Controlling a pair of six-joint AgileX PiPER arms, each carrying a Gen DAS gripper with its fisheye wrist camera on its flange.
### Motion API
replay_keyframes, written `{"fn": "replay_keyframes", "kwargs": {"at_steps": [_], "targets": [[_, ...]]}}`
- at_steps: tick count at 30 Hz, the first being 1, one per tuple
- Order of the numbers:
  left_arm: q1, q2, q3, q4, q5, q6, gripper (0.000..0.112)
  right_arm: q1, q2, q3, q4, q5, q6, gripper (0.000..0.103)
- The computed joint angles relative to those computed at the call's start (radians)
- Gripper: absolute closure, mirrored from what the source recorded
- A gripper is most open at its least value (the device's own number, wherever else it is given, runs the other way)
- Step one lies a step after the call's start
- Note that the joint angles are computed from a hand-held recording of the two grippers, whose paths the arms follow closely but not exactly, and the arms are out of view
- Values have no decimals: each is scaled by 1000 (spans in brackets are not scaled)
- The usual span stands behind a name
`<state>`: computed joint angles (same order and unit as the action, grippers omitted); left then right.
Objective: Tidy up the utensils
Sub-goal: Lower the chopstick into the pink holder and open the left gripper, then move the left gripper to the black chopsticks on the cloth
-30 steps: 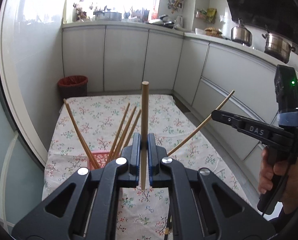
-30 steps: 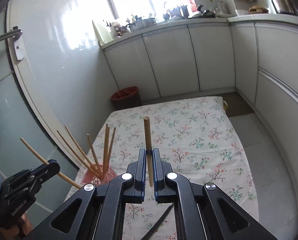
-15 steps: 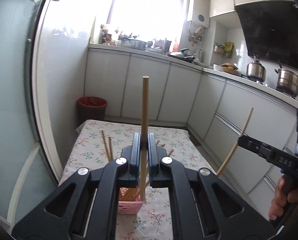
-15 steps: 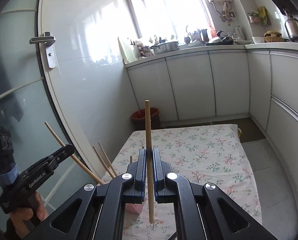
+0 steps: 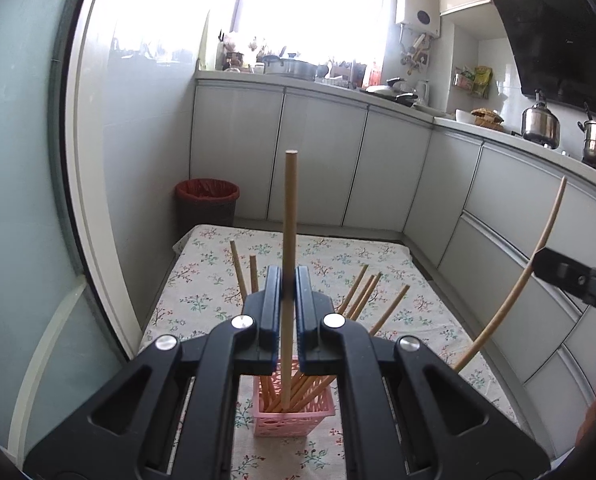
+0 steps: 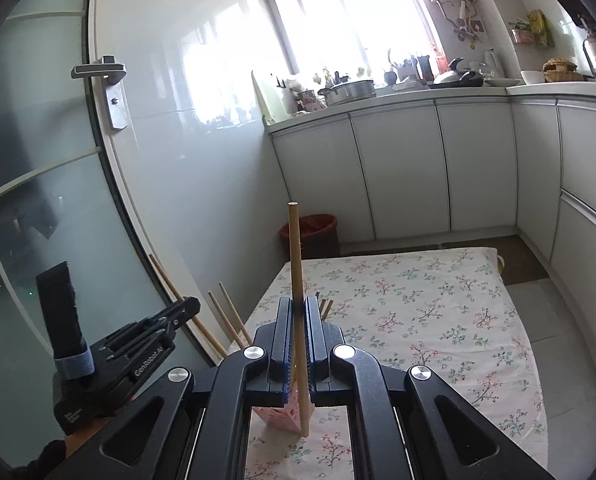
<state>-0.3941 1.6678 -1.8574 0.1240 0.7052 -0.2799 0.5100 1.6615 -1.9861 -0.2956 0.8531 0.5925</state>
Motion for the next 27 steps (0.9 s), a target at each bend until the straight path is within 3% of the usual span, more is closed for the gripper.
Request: {"fn": "replay_keyframes", "kwargs": {"at_steps": [4, 6, 10, 14, 16, 21, 27], "targets": [[-4, 2, 26, 26, -31, -1, 104, 7, 21, -12, 4, -11, 0, 97], [1, 5, 8, 5, -1, 15, 103, 8, 32, -16, 7, -19, 4, 97], [8, 1, -36, -11, 74, 1, 82, 14, 50, -27, 3, -41, 19, 97], [28, 8, -82, -19, 165, -35, 78, 29, 79, -54, -29, -75, 40, 97], [29, 13, -92, 8, 198, -58, 70, 31, 99, -73, -33, -91, 49, 97], [39, 19, -86, 13, 234, -54, 68, 30, 158, -112, -33, -128, 54, 97], [46, 42, -112, 4, 270, -32, 68, 41, 244, -181, -73, -94, 49, 97]]}}
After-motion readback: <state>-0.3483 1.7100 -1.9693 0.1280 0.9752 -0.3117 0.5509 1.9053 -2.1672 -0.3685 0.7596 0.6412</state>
